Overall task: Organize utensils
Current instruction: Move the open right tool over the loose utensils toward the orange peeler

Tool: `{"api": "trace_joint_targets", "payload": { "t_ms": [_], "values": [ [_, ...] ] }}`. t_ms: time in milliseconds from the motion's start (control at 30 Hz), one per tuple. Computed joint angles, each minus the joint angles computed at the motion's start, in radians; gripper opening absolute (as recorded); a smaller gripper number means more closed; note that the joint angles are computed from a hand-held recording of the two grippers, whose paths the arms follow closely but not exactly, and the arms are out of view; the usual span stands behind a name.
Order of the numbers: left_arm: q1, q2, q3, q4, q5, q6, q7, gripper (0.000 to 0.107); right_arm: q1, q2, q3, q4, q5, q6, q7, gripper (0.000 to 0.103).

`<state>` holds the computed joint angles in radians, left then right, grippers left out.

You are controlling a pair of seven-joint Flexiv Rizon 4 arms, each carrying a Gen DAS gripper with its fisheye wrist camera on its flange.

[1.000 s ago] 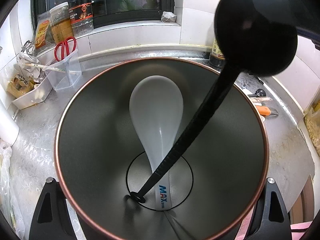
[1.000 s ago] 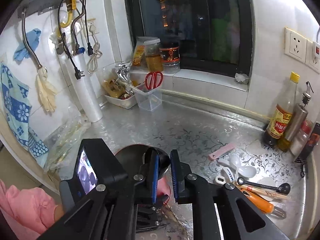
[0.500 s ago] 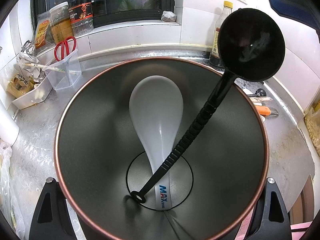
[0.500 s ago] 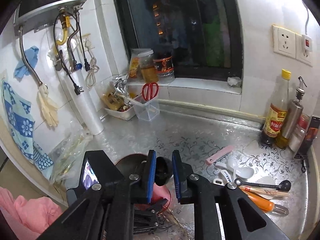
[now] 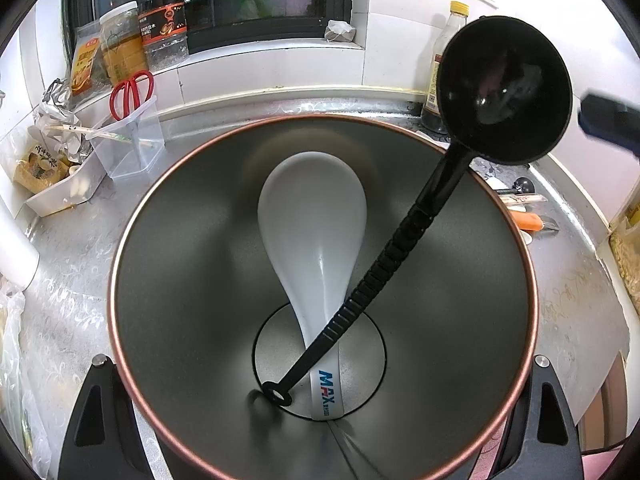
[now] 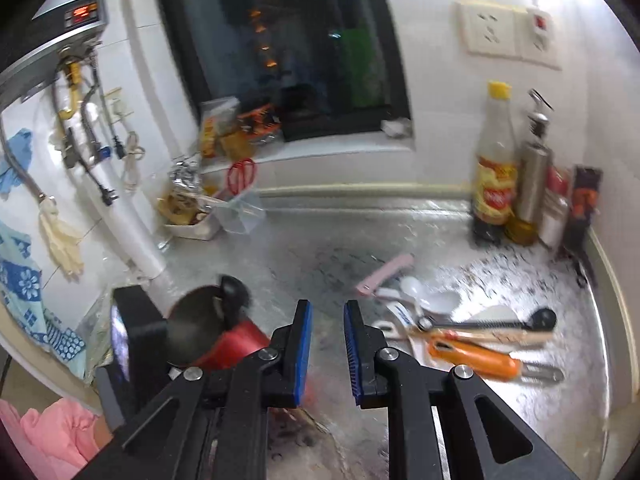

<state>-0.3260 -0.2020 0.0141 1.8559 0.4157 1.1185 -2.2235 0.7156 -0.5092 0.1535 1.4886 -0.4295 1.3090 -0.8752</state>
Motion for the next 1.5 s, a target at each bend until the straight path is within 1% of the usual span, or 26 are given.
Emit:
{"api": "trace_joint_targets", "payload": {
  "t_ms": [200,367,433,500,633,800,867,900,933,1067,1133,1367,1500],
  "values": [
    [-0.002,0.000,-0.001,-0.011,0.004,-0.022,-0.005,0.089,0.006,0.051,-0.082,0.099,-0.045,0.020,0.146,0.018],
    [-0.007,-0.001,0.000,-0.021,0.017,-0.039,-0.023,0.089,0.003,0.099,-0.157,0.190,-0.148,0.036,0.318,0.018],
    [-0.009,-0.001,0.001,-0.026,0.025,-0.047,-0.036,0.089,-0.011,0.110,-0.164,0.215,-0.183,0.022,0.375,0.018],
    [-0.012,0.001,0.001,-0.029,0.033,-0.057,-0.052,0.089,-0.041,0.113,-0.140,0.229,-0.185,-0.002,0.399,0.018],
    [-0.018,0.004,0.001,-0.037,0.053,-0.077,-0.086,0.089,-0.100,0.109,-0.072,0.242,-0.124,-0.068,0.398,0.018],
    [-0.020,0.006,-0.004,-0.046,0.069,-0.099,-0.119,0.089,-0.150,0.086,-0.009,0.241,-0.022,-0.115,0.352,0.018],
    [-0.021,0.009,-0.006,-0.044,0.073,-0.104,-0.128,0.089,-0.161,0.076,0.006,0.237,0.021,-0.126,0.339,0.024],
    [-0.020,0.011,-0.007,-0.044,0.075,-0.106,-0.131,0.090,-0.163,0.073,0.007,0.240,0.035,-0.122,0.340,0.031],
    [-0.020,0.012,-0.008,-0.043,0.076,-0.108,-0.135,0.090,-0.167,0.068,0.011,0.241,0.052,-0.117,0.338,0.035],
    [-0.019,0.026,-0.009,-0.034,0.089,-0.119,-0.159,0.090,-0.176,0.050,0.020,0.231,0.101,-0.114,0.321,0.036],
    [-0.014,0.030,-0.011,-0.030,0.090,-0.121,-0.167,0.090,-0.179,0.045,0.018,0.233,0.125,-0.097,0.330,0.048],
    [-0.002,0.042,-0.017,-0.020,0.101,-0.126,-0.198,0.089,-0.200,0.025,0.019,0.222,0.193,-0.043,0.357,0.049],
    [0.006,0.045,-0.019,-0.014,0.099,-0.121,-0.197,0.089,-0.236,-0.002,0.049,0.191,0.272,-0.008,0.368,0.049]
  ]
}}
